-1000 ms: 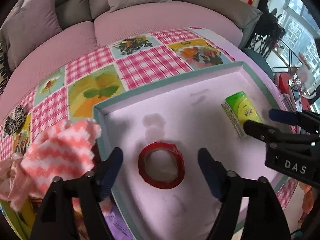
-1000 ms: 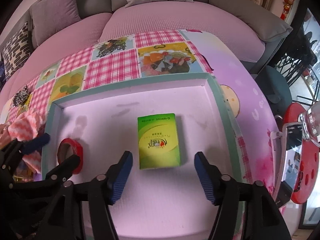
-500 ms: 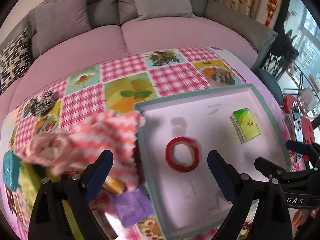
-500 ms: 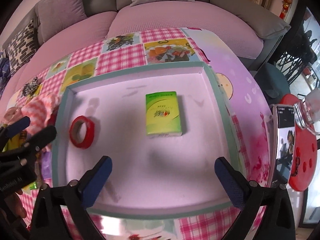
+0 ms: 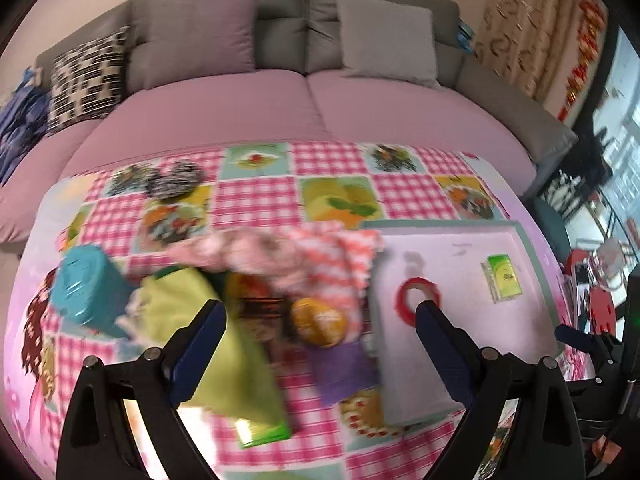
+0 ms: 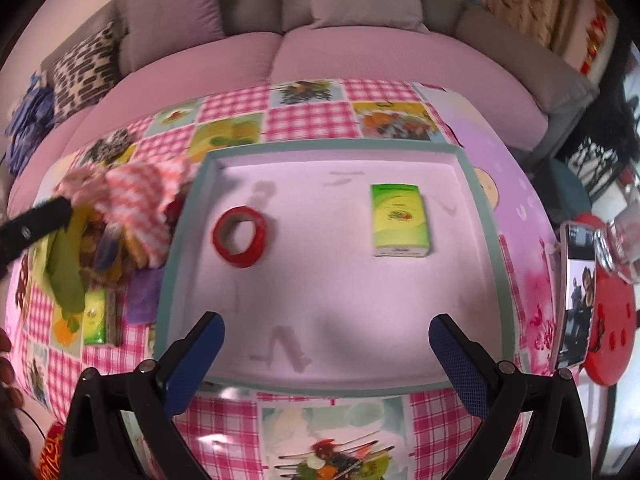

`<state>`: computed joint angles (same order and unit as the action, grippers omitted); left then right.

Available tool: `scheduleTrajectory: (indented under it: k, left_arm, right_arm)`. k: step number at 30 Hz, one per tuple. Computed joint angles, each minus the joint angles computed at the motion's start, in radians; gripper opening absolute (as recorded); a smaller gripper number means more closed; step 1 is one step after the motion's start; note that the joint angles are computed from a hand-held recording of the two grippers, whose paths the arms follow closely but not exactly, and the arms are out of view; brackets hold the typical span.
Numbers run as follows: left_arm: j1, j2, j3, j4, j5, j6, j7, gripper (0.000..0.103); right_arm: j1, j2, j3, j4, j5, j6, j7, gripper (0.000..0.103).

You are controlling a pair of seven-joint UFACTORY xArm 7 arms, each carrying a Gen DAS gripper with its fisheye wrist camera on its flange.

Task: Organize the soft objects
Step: 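Grasp the blue face mask with the left tool while the right tool grasps the yellow-green cloth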

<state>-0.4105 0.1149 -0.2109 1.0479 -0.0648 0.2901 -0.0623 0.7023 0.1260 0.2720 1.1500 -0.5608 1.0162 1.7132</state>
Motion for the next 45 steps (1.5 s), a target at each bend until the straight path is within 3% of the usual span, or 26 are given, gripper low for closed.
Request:
scheduleTrajectory:
  k: [4, 10, 16, 20, 28, 38, 45]
  left_arm:
    - [0.037, -0.085, 0.03, -0.094, -0.012, -0.062, -0.004, 0.096]
    - [0.104, -0.176, 0.081, -0.179, -0.05, -0.073, 0.01, 0.096]
    - [0.176, -0.217, 0.124, -0.208, -0.034, -0.055, 0.004, 0.096]
    - [0.183, -0.21, 0.151, -0.198, -0.128, -0.015, 0.075, 0.096]
    - [0.204, -0.155, 0.138, -0.212, -0.176, 0.009, 0.141, 0.096]
    - [0.2, -0.032, 0.089, -0.209, -0.171, -0.028, 0.229, 0.095]
    - [0.22, 0.051, 0.052, -0.171, -0.189, -0.069, 0.287, 0.095]
  right_arm:
    - [0.014, 0.037, 0.0, 0.046, -0.018, -0.051, -0.007, 0.103]
    - [0.067, 0.143, -0.02, 0.188, -0.039, -0.061, -0.049, 0.103]
    - [0.128, 0.247, -0.067, 0.347, -0.06, -0.085, -0.099, 0.103]
    - [0.163, 0.316, -0.101, 0.459, -0.063, -0.093, -0.147, 0.103]
    - [0.212, 0.49, -0.154, 0.7, 0.016, -0.096, -0.305, 0.103]
    - [0.247, 0.65, -0.222, 0.936, 0.098, -0.07, -0.454, 0.103]
    - [0.243, 0.673, -0.243, 0.946, 0.142, -0.102, -0.478, 0.088]
